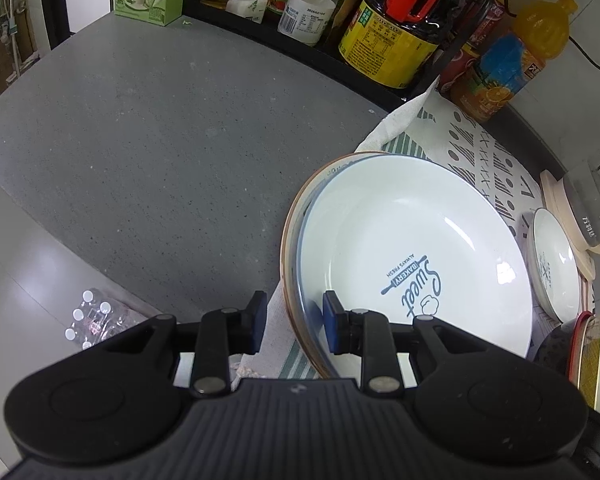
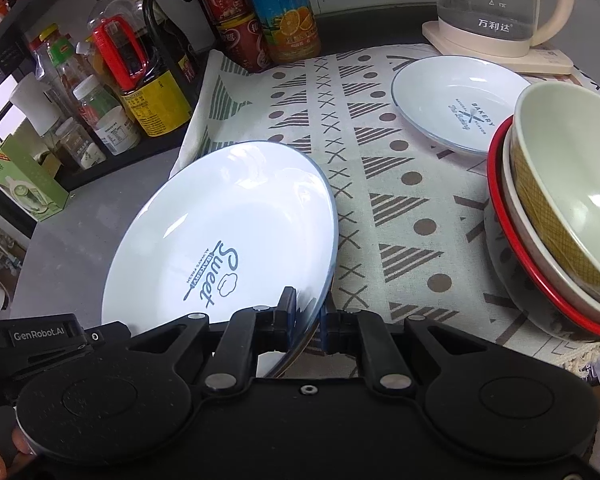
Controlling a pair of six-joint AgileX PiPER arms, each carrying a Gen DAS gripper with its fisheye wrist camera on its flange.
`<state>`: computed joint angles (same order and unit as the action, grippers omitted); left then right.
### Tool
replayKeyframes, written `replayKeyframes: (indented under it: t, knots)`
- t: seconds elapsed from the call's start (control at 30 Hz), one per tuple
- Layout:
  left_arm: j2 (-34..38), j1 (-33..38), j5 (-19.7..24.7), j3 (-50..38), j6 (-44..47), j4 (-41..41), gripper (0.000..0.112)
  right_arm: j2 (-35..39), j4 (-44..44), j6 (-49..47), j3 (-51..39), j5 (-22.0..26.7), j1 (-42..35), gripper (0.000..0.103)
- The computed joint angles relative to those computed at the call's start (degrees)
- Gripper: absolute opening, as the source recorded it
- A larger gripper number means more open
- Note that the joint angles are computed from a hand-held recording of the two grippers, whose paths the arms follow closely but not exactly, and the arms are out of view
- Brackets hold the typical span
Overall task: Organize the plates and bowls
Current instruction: 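Lower the 'Sweet' plate onto the brown-rimmed plate and open both tools, then move both tools to the white 'Bakery' plate beside the kettle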
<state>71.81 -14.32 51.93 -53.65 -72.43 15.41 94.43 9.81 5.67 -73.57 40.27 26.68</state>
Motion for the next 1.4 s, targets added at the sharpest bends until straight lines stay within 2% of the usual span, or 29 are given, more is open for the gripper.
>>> replayKeyframes:
  t: [0.23,0.4,0.67,0.77,0.8,0.83,0.87,0.9,0.93,1.0,1.07,1.1,1.2,1.4]
  knots:
    - [-0.62,0.57,-1.22,1.12,0.20,0.26,0.026,1.17,1.45,-0.23,0.55,-0.13,-0.70,0.014]
    - [-0.69,0.90,-0.49,1.05,-1.17,1.21,0.025,2.49,2.61,-0.92,-0.62,0.92,-0.78,0.016]
    - [1.11,0.55,5.35,-3.89,0.30,1.97,0.026,2.91,1.61,0.30,-2.68,2.90,-0.67,0.023]
    - [1.45,1.05,6.64,-5.99,1.09,1.09,0.033,2.38,3.36,-1.82,-4.05,3.77,-1.32,0.036]
    - [1.16,0.73,6.91,-6.44,0.57,1.43,0.038,2.09,3.65,-2.03,-4.45,3.90,-1.39,0.047]
    - [0.81,0.18,7.07,-6.77,-0.02,2.12,0.042,1.69,3.63,-1.99,-4.70,3.85,-1.35,0.052]
    - [0.99,-0.57,7.96,-7.64,-0.45,2.82,0.050,1.35,3.64,-2.06,-5.04,3.81,-1.32,0.058]
    - [1.32,-1.12,9.06,-8.64,-0.46,3.24,0.059,0.95,3.84,-2.44,-5.28,3.73,-1.32,0.061]
    - [1.50,-1.70,9.79,-9.49,-0.71,3.73,0.062,0.50,4.25,-3.18,-5.41,3.53,-1.47,0.063]
    - [0.83,-3.22,9.74,-9.93,-1.98,4.93,0.077,-0.58,4.21,-3.41,-5.51,3.17,-1.61,0.079]
    - [0.75,-4.64,10.08,-10.94,-2.68,5.78,0.085,-1.87,4.28,-3.36,-5.11,2.05,-2.00,0.090]
    - [0.99,-5.05,10.34,-11.66,-2.57,5.84,0.085,-2.70,4.52,-3.47,-4.69,1.25,-2.28,0.094]
    - [1.89,-5.99,10.61,-13.86,-2.73,5.89,0.085,-4.34,6.22,-5.00,-4.74,0.69,-3.81,0.103]
    - [5.18,-8.17,11.49,-19.05,-2.48,7.18,0.085,-5.41,9.06,-7.65,-6.86,3.10,-7.65,0.103]
